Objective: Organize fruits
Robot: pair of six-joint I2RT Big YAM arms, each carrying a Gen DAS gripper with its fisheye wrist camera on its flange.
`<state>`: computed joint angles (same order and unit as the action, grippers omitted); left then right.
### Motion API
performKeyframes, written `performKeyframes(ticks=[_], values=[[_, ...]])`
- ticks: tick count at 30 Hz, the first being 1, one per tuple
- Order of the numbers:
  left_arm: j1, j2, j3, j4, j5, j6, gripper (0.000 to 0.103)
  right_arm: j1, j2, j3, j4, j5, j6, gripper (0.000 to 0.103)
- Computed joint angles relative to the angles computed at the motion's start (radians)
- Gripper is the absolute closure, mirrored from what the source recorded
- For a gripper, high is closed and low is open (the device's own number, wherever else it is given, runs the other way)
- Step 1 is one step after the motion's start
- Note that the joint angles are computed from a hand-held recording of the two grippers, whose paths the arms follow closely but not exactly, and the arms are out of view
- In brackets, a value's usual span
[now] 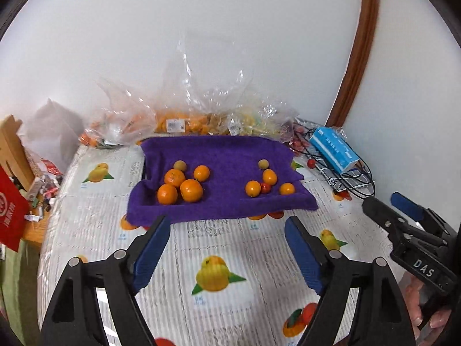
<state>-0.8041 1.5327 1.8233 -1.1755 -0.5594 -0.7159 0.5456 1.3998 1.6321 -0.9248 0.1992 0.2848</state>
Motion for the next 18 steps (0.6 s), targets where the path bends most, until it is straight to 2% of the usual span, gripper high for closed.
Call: performKeyframes(ticks=[2, 4, 6, 11, 13, 18], values=[[-0.038, -0.014, -0.014, -0.011, -0.055, -0.018, 0.019, 0.013, -0.052, -0.05, 0.03, 0.023, 0.0, 0.019], [-0.067, -0.023, -0.022, -0.026, -0.103, -0.042, 0.019, 0.024, -0.092, -0.086, 0.052, 0.046, -0.002, 0.011], [-0.092, -0.033, -0.033, -0.039, -0.135, -0.068, 0.018, 0.035, -0.135, -0.125, 0.072, 0.069, 0.001, 0.009], [-0.155, -0.058, -0.064, -0.05, -0.213, -0.108, 0.018, 0.063, -0.196, -0.173, 0.049, 0.129, 0.014, 0.006], [-0.173, -0.065, -0.073, -0.053, -0.229, -0.125, 0.017, 0.072, -0.219, -0.193, 0.046, 0.145, 0.019, 0.001], [-0.209, -0.08, -0.086, -0.066, -0.276, -0.153, 0.017, 0.09, -0.275, -0.235, 0.049, 0.169, 0.038, 0.0]])
